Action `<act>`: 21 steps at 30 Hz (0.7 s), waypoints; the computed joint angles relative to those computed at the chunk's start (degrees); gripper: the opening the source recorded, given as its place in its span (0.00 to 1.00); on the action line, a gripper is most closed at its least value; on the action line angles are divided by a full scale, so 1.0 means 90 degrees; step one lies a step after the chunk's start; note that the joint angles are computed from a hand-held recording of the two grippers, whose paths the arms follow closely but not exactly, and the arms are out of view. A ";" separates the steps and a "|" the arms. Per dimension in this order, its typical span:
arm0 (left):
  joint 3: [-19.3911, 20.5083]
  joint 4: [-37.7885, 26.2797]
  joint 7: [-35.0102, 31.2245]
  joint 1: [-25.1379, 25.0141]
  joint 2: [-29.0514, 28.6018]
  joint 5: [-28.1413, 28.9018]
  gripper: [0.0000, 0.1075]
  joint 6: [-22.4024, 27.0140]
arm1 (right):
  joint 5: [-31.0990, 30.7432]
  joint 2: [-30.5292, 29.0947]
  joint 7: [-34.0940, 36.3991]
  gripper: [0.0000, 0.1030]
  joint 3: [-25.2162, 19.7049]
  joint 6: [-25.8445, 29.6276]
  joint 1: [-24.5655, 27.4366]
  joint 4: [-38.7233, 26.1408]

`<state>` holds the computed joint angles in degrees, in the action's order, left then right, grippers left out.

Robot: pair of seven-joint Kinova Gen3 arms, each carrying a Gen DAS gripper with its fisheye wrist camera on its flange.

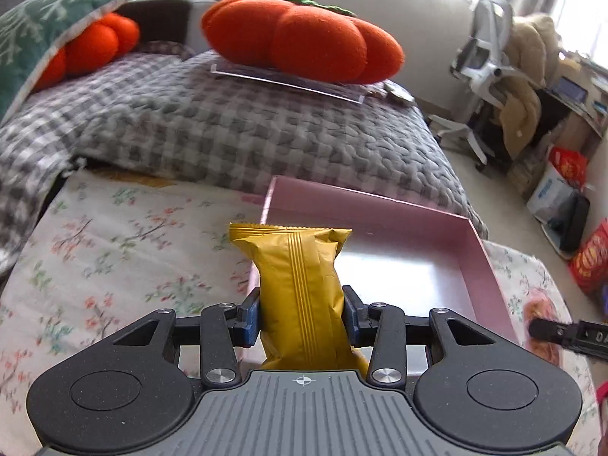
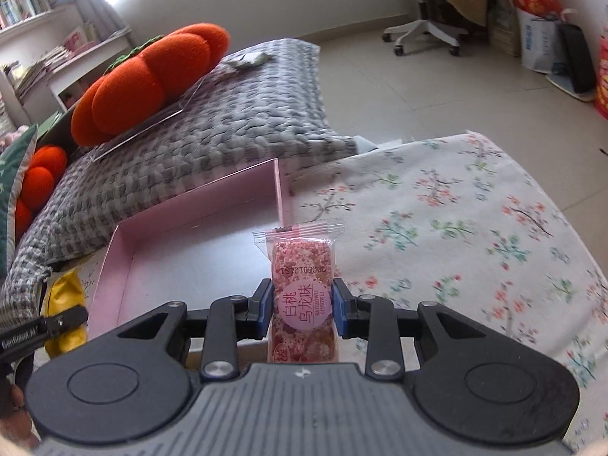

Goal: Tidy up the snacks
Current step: 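Carry both packets over the pink box and open both grippers to drop them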

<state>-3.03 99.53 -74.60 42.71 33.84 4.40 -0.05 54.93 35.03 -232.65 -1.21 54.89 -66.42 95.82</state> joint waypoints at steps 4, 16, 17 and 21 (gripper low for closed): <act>-0.0104 -0.0236 -0.0200 0.0120 0.0195 -0.0156 0.36 -0.0018 | 0.0494 0.0001 -0.0147 0.28 0.0118 -0.0489 0.0034 0.0131; -0.0035 -0.0413 -0.0357 -0.0042 0.0477 -0.0077 0.39 -0.0138 | 0.0810 0.0385 -0.0119 0.28 0.0393 -0.0531 0.0046 -0.0094; 0.0031 -0.0377 -0.0384 -0.0094 0.0466 -0.0081 0.44 -0.0193 | 0.0845 0.0443 -0.0173 0.31 0.0410 -0.0429 0.0008 -0.0143; -0.0285 -0.0205 -0.0397 0.0145 0.0309 0.0075 0.55 -0.0292 | 0.0829 0.0442 -0.0296 0.54 0.0384 -0.0022 -0.0124 -0.0225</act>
<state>-5.60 97.69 -78.18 44.02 36.63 5.08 -2.67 62.39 39.01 -235.31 2.24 54.69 -67.53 93.79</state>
